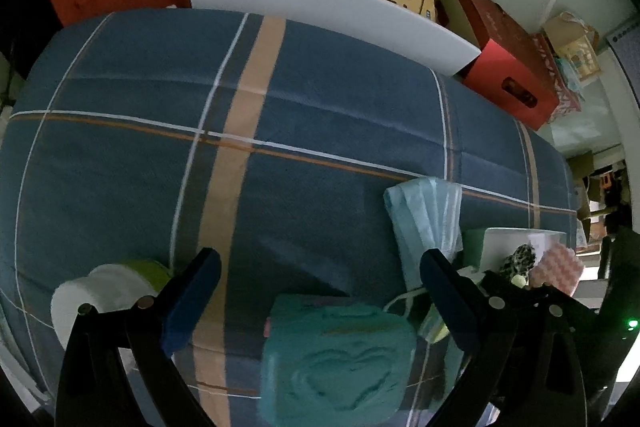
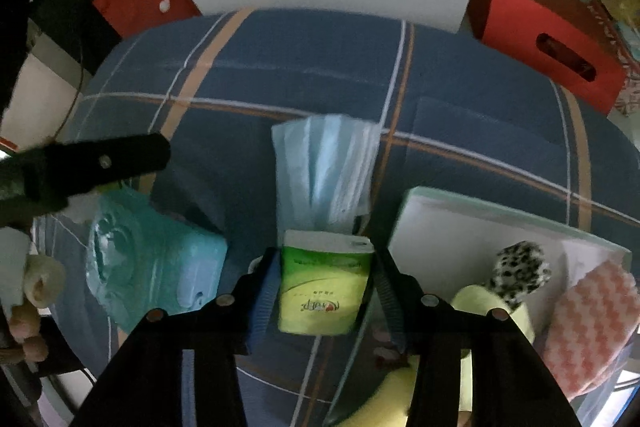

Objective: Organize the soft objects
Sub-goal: 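Grasp green tissue packet with right tool and lift it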

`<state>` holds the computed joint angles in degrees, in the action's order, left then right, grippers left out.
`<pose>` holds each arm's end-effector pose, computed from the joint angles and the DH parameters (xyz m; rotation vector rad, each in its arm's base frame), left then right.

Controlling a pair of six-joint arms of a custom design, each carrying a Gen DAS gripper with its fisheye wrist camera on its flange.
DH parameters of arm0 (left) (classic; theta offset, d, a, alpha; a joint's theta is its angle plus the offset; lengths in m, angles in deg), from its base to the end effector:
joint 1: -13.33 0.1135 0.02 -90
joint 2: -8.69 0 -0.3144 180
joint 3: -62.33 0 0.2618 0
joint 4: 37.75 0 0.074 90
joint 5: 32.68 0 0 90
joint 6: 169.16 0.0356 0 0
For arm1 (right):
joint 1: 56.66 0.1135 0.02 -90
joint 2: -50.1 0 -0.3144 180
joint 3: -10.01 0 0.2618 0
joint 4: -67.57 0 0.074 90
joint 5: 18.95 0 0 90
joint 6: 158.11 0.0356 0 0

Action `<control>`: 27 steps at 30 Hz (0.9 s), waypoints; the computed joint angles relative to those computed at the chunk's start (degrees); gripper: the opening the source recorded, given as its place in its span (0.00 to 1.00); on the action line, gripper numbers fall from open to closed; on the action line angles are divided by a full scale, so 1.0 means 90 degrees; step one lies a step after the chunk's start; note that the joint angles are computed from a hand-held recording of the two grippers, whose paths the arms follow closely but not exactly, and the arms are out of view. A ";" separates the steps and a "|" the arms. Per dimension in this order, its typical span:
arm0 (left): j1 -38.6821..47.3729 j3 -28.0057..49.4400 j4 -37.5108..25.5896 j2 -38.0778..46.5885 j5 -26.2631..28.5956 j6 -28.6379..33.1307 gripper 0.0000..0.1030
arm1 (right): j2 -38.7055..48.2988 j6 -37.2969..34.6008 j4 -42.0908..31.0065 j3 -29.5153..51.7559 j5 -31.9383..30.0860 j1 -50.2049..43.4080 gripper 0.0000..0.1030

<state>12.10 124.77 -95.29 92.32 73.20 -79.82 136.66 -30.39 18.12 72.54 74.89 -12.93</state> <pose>0.2501 -0.0151 0.2252 0.0547 2.9219 -0.4123 0.1978 0.1859 0.2157 -0.1367 2.8698 0.1991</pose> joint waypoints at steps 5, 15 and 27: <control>-0.0478 0.0107 0.0028 0.0014 -0.0220 -0.0412 0.97 | -0.0546 -0.0220 -0.0220 0.0021 -0.0070 -0.0395 0.37; -0.1377 0.0250 0.0021 0.0110 -0.0597 -0.1104 0.97 | -0.1051 -0.0364 0.0020 -0.0328 -0.0460 -0.0865 0.35; -0.1143 0.0252 0.0077 0.0276 -0.0509 -0.0959 0.97 | 0.0053 -0.0204 0.0295 -0.0058 -0.0227 -0.0465 0.35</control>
